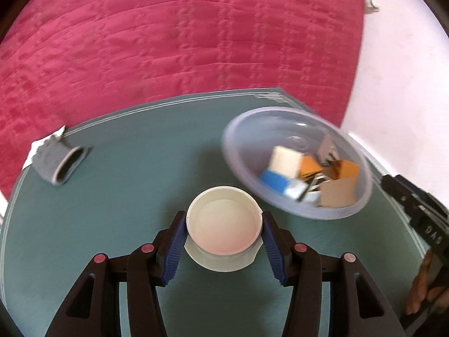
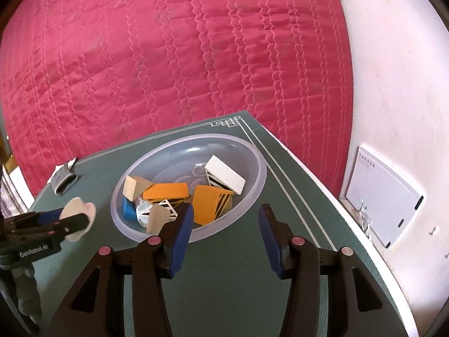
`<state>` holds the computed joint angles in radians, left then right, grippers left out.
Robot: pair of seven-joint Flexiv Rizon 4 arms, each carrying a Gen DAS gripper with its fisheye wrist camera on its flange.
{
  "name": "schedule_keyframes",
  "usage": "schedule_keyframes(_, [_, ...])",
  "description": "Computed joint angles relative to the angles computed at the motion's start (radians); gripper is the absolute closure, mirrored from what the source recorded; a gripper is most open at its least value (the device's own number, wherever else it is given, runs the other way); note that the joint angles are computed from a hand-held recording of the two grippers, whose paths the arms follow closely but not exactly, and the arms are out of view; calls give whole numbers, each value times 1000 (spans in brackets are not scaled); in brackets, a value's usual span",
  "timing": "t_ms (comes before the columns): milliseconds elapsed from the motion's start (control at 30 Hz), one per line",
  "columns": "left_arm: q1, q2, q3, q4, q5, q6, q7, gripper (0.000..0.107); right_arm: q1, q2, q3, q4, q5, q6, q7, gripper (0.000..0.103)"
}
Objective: Organize rigid objects
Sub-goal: 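Carry the white cup into the clear basin and open the left gripper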
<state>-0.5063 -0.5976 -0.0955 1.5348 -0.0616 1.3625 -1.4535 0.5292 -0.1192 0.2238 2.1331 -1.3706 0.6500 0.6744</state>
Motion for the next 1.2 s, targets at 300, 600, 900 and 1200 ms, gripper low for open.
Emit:
schedule_keyframes(300, [-29, -60, -31, -104, -5, -48, 43, 52, -12, 16, 1, 20, -16, 11, 63, 53])
schedule_keyframes(600, [-67, -139, -5, -240, 5, -108, 42, 52, -15, 18, 4, 24, -30, 13, 76, 53])
schedule_keyframes(900, [-87, -209, 8, -362, 16, -160, 32, 51, -15, 14, 3, 22, -41, 13, 84, 53])
schedule_keyframes(1200, [-86, -221, 6, -375, 17, -143, 24, 20, -14, 14, 3, 22, -39, 14, 86, 53])
